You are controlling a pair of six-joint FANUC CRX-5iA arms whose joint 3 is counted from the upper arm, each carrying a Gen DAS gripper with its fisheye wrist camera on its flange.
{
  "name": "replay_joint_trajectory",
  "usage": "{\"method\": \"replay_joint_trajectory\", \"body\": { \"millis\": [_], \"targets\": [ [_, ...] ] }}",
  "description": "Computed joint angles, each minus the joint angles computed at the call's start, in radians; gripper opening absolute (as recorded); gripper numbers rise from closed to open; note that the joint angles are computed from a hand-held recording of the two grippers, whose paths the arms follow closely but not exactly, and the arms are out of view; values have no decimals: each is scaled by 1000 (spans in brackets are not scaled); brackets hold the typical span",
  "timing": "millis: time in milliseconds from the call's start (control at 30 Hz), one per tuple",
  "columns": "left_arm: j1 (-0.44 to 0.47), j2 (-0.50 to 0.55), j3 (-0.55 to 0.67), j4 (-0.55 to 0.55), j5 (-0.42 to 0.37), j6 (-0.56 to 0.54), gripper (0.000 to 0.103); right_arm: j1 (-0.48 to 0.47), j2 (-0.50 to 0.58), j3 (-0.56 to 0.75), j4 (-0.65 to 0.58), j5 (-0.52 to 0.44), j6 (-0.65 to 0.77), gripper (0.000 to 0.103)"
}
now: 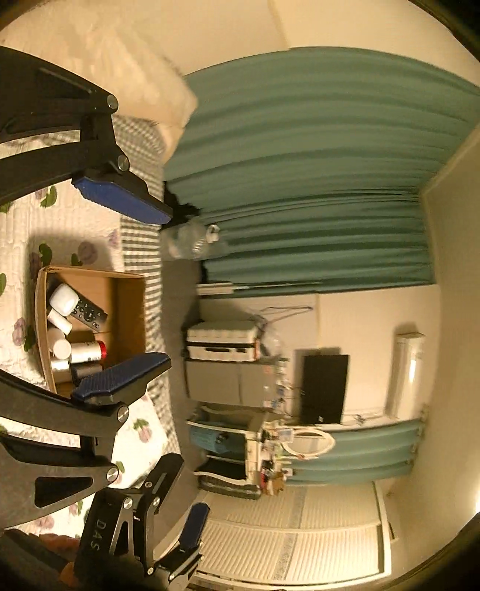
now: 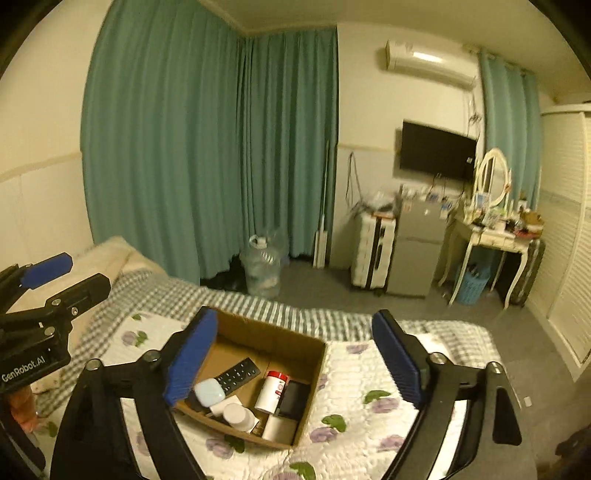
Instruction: Organize rigid objects
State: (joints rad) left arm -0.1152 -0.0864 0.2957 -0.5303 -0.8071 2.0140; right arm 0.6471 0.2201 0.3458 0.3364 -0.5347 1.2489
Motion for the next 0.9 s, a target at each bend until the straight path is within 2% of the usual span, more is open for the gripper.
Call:
{"method": "replay_joint_trajectory", "body": {
  "millis": [200,333,467,567,633,700,900],
  "targets": [
    [-69,-86,-23,-72,-39,24,80,44,-165,-186,247,43,-218,103],
    [-106,-113,-54,-118,-50,34,81,73,-235,-272,338,48,-305,103],
    [-116,-143,-133,-147,-15,64,81,72,-282,-350,340,83,-337,103],
    [-98,-153,-205,-146,31,112,81,65,-287,-418,376,119,-407,103],
    [-91,-157,-261,-172,60,168,81,50,-282,-469,392,185,-444,103],
    [-98,-149,-299,-218,58,228,81,14,-269,-556,541,281,-596,103],
    [-54,-96,-353,-185,86,273,81,-23,-175,-601,629,320,-717,103]
  ]
}}
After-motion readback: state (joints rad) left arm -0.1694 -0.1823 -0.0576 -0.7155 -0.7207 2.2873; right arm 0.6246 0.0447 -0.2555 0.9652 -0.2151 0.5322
